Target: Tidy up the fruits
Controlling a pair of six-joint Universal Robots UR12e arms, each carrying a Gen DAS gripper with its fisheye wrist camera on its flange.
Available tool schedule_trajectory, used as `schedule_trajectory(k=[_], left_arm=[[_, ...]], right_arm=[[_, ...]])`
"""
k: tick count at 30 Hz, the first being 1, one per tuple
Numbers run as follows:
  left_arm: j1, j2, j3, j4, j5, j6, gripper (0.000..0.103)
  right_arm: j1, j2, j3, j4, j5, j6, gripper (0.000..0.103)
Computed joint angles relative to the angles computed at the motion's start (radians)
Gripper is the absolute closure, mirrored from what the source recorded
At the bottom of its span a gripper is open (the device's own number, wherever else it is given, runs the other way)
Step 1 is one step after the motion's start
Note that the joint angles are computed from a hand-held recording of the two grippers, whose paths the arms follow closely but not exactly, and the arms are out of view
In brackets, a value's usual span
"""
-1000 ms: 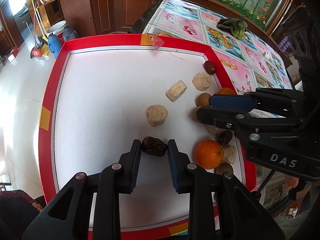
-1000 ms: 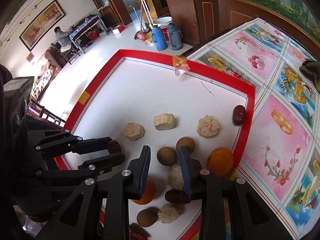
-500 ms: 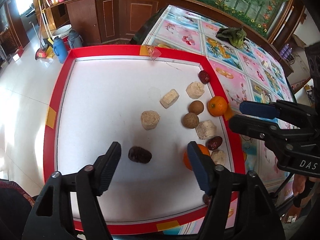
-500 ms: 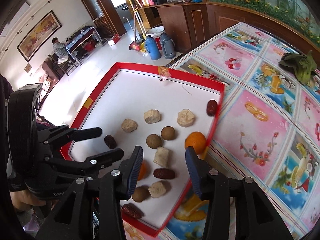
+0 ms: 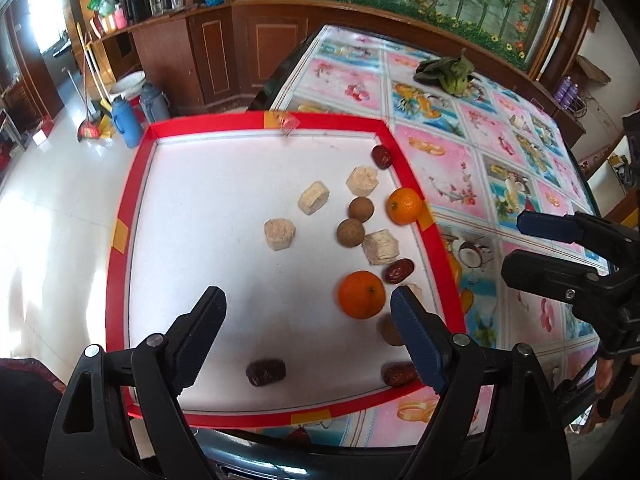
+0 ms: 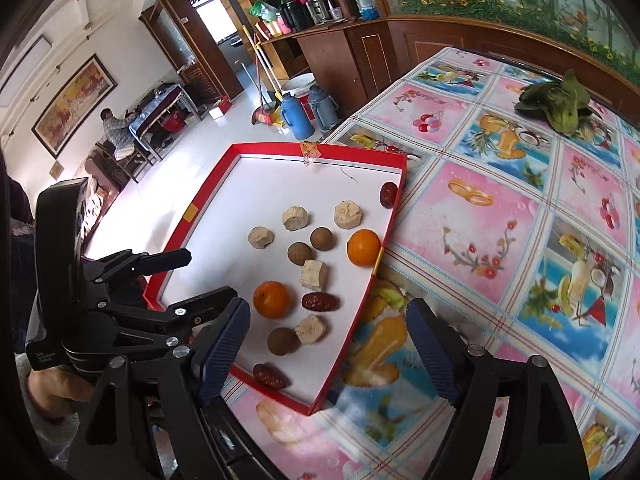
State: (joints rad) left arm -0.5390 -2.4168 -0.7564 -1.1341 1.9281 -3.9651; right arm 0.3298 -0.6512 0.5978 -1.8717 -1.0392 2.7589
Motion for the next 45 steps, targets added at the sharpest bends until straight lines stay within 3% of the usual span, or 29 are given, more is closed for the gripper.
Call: schedule_trajectory(k=[4,7,10,13,19,25,33,45], left_arm=[[-0.003,0.011,-0.008,0.015,-0.015,-0.007,0.018],[0.003,0.034,-0.058,0.097,-0.083,-0.052,0.018],[-0.006,-0.005,0.030,-0.052,-0.057,-0.054,0.018],[-0.020,-0.035,0.091,-0.133,0.003,-0.057,0.018],[-0.024,-0.041,0.100,-0.153,-0.003,-0.084,0.018],[-0.025,-0.041,0.095,-0.137,-0.014,-0.098,0.018],[-0.028,-0.079,0.171,-0.229,0.015,-0.088,0.018],[-0.021,-0.059,0.129,-0.174,0.009,-0.099,0.018]], right_arm=[[-0.011,-0.036,0.062,-0.033,0.005,0.000,0.020],[-0.016,-0.060,0.103,-0.062,-0.006,-0.017,0.019],[-0.018,-0.068,0.116,-0.054,-0.010,-0.028,0.019],[-0.020,-0.074,0.125,-0.051,-0.007,-0.037,0.018],[-0.016,-0.091,0.147,-0.077,-0.024,-0.087,0.010],[-0.014,-0.096,0.151,-0.079,-0.028,-0.109,0.010],[-0.009,-0.087,0.130,-0.059,-0.029,-0.129,0.010],[-0.007,-0.079,0.118,-0.051,-0.026,-0.130,0.010]])
